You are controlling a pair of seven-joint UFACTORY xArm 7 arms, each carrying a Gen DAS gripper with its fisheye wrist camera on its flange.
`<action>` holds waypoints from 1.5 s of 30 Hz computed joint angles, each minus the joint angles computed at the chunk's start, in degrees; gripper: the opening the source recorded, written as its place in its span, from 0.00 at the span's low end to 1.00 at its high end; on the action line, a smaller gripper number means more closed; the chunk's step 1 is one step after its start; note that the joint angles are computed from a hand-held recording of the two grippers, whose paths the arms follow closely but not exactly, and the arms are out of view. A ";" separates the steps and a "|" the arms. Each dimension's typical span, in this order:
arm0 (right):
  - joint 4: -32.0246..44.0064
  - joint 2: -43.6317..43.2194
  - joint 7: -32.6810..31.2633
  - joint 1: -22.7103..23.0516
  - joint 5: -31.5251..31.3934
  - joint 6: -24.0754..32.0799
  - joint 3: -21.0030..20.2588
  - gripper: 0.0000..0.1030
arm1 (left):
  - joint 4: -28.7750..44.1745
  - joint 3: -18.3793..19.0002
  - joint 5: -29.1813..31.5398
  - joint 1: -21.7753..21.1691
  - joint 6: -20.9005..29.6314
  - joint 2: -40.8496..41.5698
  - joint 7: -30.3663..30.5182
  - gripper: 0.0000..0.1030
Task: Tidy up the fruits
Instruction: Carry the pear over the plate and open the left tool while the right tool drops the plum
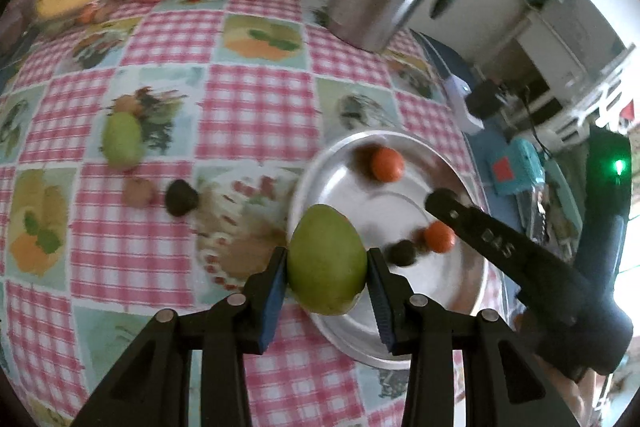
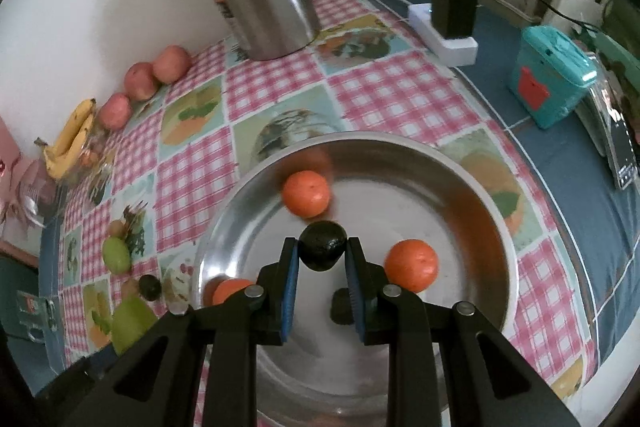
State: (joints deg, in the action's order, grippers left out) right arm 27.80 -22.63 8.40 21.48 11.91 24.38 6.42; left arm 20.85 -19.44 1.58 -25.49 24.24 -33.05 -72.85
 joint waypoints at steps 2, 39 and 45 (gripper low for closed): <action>-0.11 -0.04 -0.34 0.20 0.58 0.01 -0.49 0.24 | 0.71 -0.07 -0.19 -0.59 -1.85 1.96 0.47 0.40; -0.24 3.95 3.45 -1.33 -0.34 0.64 0.76 0.25 | 3.39 2.86 -5.16 -3.56 -8.23 13.51 7.26 0.41; -0.26 4.19 4.92 -1.64 -1.24 0.32 1.02 0.25 | 3.21 2.54 -4.47 -3.12 -8.85 12.58 7.09 0.42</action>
